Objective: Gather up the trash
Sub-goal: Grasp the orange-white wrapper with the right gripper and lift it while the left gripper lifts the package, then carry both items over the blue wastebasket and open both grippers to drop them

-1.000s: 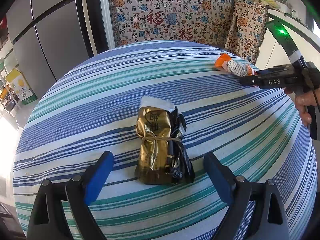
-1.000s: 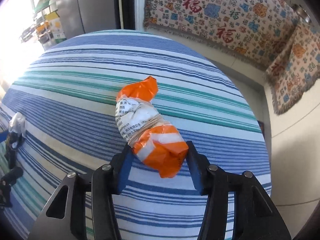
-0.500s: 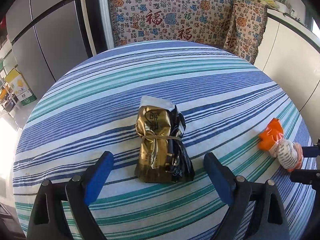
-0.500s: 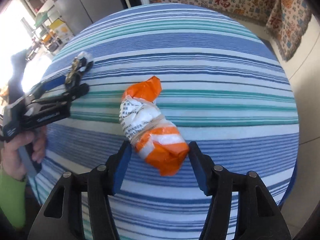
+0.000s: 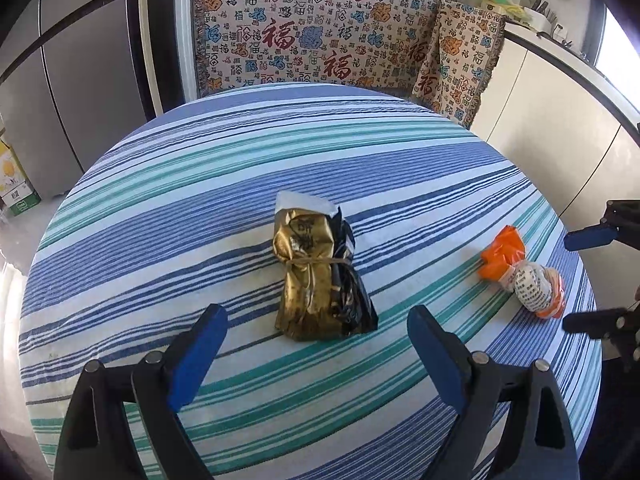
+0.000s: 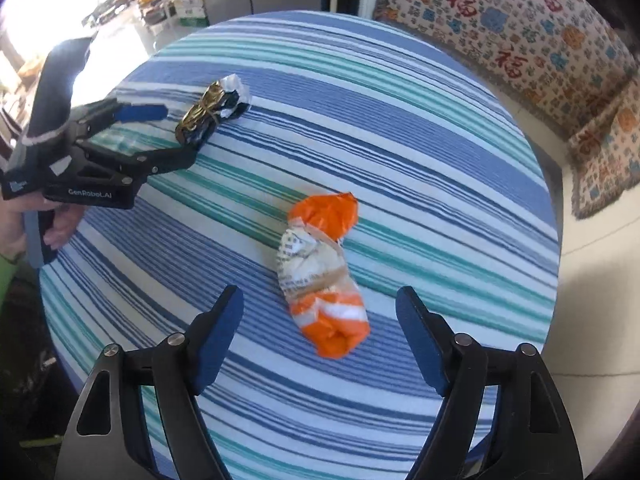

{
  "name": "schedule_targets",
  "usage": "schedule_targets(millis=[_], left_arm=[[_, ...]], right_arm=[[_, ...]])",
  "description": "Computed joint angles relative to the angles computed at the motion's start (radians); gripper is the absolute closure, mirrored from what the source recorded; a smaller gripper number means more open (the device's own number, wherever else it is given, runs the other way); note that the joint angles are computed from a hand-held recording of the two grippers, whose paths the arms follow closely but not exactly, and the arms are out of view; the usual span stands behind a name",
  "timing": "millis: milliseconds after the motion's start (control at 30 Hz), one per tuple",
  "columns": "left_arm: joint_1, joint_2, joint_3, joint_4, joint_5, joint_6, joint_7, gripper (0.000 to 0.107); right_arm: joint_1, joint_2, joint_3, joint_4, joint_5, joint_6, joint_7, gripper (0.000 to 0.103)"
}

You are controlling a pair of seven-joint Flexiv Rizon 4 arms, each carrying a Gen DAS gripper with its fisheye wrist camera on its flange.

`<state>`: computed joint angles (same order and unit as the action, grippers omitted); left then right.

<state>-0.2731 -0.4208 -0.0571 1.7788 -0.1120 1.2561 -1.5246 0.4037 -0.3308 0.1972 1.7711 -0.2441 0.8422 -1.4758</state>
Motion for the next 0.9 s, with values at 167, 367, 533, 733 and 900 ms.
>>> schedule_targets(millis=[167, 367, 533, 733, 900], left_arm=[[-0.032, -0.042, 0.043, -0.095, 0.060, -0.092, -0.057, 0.023], [-0.017, -0.029, 0.025, -0.076, 0.068, -0.072, -0.064, 0.069], [-0.021, 0.008, -0.013, -0.018, 0.037, -0.002, -0.048, 0.073], [-0.063, 0.025, -0.062, -0.019, 0.005, 0.022, -0.015, 0.073], [-0.105, 0.003, -0.123, -0.078, -0.043, 0.035, 0.031, 0.073]], right_arm=[[0.039, -0.071, -0.022, -0.072, -0.060, -0.066, 0.030, 0.030], [0.002, -0.030, -0.009, -0.039, 0.011, -0.032, 0.066, 0.066], [-0.054, 0.046, -0.001, 0.047, 0.090, 0.067, 0.085, 0.067], [-0.140, 0.147, 0.008, 0.126, 0.256, 0.159, 0.076, 0.066], [-0.201, 0.262, -0.025, 0.221, 0.318, 0.222, 0.086, 0.066]])
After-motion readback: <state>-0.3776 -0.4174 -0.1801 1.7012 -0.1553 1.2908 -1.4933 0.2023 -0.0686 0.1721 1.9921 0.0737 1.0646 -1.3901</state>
